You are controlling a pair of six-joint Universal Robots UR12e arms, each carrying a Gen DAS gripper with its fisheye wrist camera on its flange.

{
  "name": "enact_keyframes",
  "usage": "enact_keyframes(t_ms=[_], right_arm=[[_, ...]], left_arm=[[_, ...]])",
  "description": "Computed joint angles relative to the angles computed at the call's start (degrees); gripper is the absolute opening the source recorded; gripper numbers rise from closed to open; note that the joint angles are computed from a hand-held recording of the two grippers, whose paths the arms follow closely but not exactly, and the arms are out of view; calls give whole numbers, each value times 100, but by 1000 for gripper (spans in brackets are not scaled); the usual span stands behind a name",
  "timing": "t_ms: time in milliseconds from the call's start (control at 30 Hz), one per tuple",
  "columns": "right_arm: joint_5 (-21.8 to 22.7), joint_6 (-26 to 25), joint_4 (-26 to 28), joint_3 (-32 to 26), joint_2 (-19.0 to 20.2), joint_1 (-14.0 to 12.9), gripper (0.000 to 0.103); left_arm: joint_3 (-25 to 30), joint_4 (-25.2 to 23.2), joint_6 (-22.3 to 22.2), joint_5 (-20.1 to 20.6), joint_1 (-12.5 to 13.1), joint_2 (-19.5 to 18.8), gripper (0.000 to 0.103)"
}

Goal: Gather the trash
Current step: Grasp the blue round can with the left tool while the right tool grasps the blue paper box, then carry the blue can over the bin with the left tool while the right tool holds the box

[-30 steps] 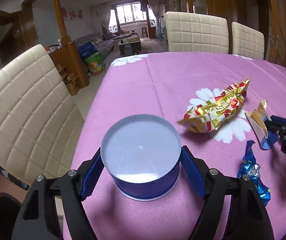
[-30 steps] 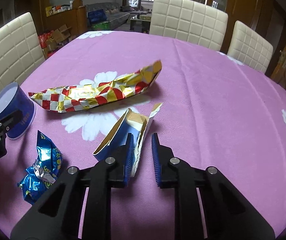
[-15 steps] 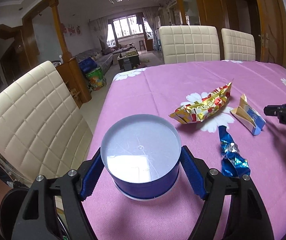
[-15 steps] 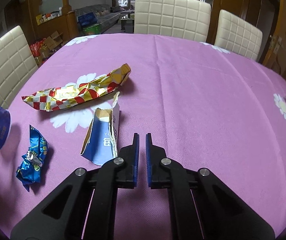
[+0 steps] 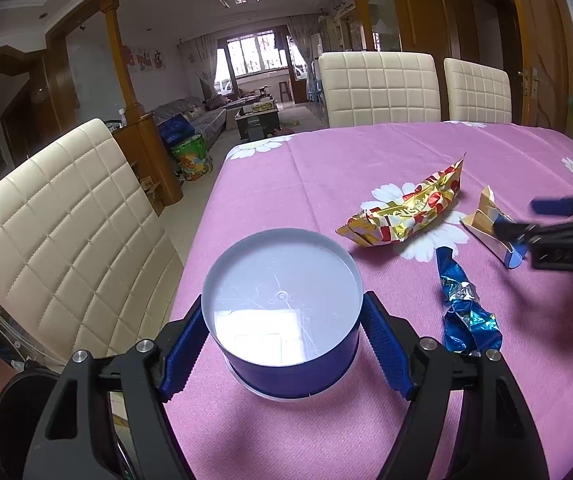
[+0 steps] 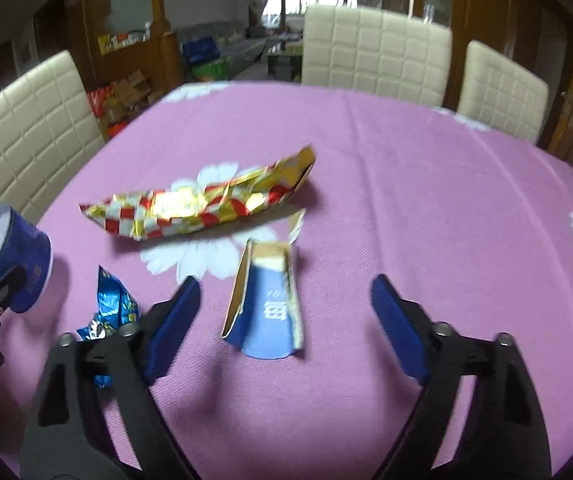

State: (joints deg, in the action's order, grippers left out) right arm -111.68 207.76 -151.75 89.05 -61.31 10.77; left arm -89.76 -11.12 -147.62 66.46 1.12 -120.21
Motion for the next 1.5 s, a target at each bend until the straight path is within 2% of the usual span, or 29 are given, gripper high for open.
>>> enact_keyframes(t_ms=[33,100,200,267,333,467,733,1167,1400,1500], right_arm=[[29,-6,232,-85,46,-10,60],[33,29,315,-73,37,-24,34],[-179,355,456,66,-119,-24,34],[-327,628,730,135,-211,-40,34],[-245,836,780,281,-345,-93,34],[-77,847,562,537,-524,-116,34],[55,375,130,726,-610,152,34],[-106,-457,-211,680,-518,692,34],[69,-875,-586,737,-504,788,34],[83,-1111,-941,851,-529,833,34]], left_arm=[[-1,-4,9,0,1,-1,73],[-19,4,31,-2,7,5,73],[-53,26,31,0,22,23,73],[-81,10,44,-36,35,50,73],[-121,-40,69,-49,44,91,73],[-308,29,150,-152,92,211,73],[-735,314,276,-280,233,482,73],[-1342,1027,401,-370,436,771,73],[-1555,1455,369,-223,544,842,73],[-1583,1605,275,-161,613,845,73]])
